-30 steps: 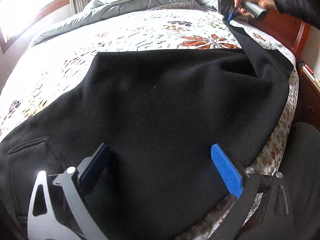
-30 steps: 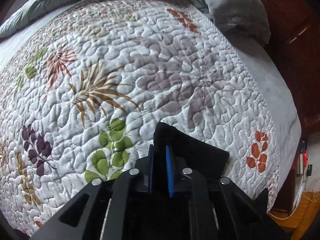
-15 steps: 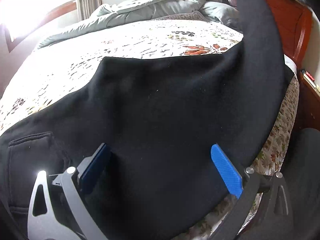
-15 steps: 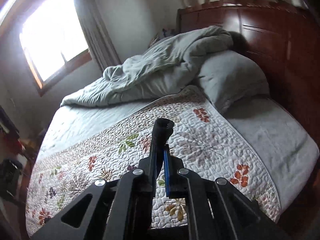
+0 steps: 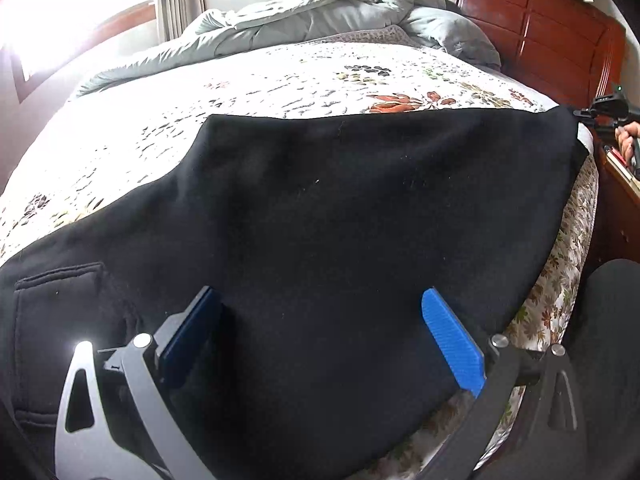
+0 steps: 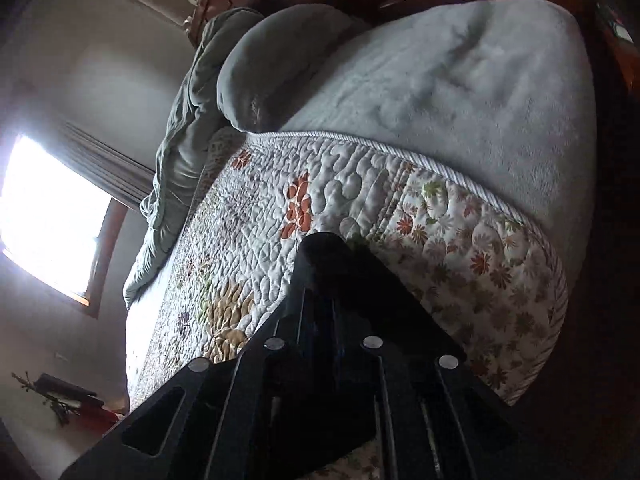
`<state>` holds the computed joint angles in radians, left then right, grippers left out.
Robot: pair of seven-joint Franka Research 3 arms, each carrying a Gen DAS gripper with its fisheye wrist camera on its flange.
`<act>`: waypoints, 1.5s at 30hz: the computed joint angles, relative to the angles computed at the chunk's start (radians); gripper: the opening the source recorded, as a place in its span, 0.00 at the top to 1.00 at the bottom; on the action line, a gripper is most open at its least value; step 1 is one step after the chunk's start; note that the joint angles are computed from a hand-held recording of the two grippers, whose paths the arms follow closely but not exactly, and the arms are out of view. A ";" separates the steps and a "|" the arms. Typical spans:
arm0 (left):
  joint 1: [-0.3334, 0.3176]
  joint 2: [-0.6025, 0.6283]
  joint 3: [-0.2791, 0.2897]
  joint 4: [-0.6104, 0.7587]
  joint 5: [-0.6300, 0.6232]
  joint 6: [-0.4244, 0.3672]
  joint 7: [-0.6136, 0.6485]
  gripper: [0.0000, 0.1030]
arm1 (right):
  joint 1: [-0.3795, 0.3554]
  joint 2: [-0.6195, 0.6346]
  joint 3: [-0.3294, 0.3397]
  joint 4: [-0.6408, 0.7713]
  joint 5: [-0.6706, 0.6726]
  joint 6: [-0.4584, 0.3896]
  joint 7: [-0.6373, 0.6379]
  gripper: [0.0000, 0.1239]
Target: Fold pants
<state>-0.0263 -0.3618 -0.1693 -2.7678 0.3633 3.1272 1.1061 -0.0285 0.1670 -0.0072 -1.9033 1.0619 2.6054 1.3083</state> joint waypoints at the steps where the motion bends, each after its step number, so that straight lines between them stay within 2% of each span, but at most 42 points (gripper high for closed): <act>1: -0.001 0.001 0.001 0.000 0.000 0.000 0.001 0.03 | -0.009 0.007 0.001 -0.001 0.027 -0.023 -0.004 0.66; 3: -0.004 0.000 0.005 -0.001 -0.001 0.001 0.002 0.03 | -0.017 0.010 0.003 -0.020 0.078 -0.028 -0.017 0.59; 7: -0.002 0.003 0.003 0.001 0.000 0.003 0.002 0.03 | -0.029 0.021 0.017 -0.048 0.238 -0.030 -0.067 0.60; 11: -0.002 0.006 0.006 0.000 -0.002 0.010 0.003 0.03 | -0.031 0.007 0.020 -0.086 0.424 -0.040 -0.188 0.60; 14: -0.002 0.007 0.006 0.000 -0.002 0.012 0.004 0.03 | -0.016 0.002 0.014 -0.098 0.447 -0.052 -0.222 0.61; 15: -0.002 0.007 0.006 0.000 -0.003 0.012 0.004 0.03 | -0.006 0.002 0.012 -0.096 0.416 -0.041 -0.214 0.68; 16: -0.007 0.007 0.010 0.000 -0.005 0.011 0.007 0.03 | 0.001 0.004 0.009 -0.090 0.378 -0.041 -0.194 0.90; 17: -0.015 0.008 0.019 0.001 -0.009 0.010 0.012 0.03 | 0.007 0.002 0.007 -0.088 0.347 -0.033 -0.178 0.95; 18: -0.028 0.009 0.032 0.002 -0.015 0.009 0.019 0.03 | 0.011 -0.010 0.007 -0.095 0.339 -0.017 -0.179 0.96; 21: -0.066 0.006 0.069 0.000 -0.038 0.002 0.048 0.03 | 0.019 -0.062 0.006 -0.122 0.366 0.005 -0.227 0.96; 29: -0.156 0.013 0.153 0.006 -0.116 -0.004 0.145 0.03 | 0.039 -0.134 -0.029 -0.188 0.338 0.016 -0.214 0.96; 36: -0.172 0.017 0.160 0.006 -0.166 -0.002 0.192 0.03 | 0.043 -0.128 -0.036 -0.218 0.366 0.025 -0.222 0.96; 40: -0.178 0.023 0.163 0.009 -0.184 0.002 0.207 0.03 | 0.043 -0.096 -0.034 -0.227 0.339 0.029 -0.195 0.96; 42: -0.182 0.025 0.166 0.011 -0.192 0.001 0.215 0.03 | 0.029 -0.090 -0.035 -0.228 0.400 -0.005 -0.241 0.95; 43: -0.184 0.025 0.167 0.012 -0.195 0.000 0.219 0.03 | 0.016 -0.094 -0.040 -0.231 0.463 -0.040 -0.271 0.90; 45: -0.181 0.024 0.163 0.012 -0.199 -0.003 0.222 0.03 | 0.005 -0.112 -0.048 -0.245 0.537 -0.028 -0.293 0.85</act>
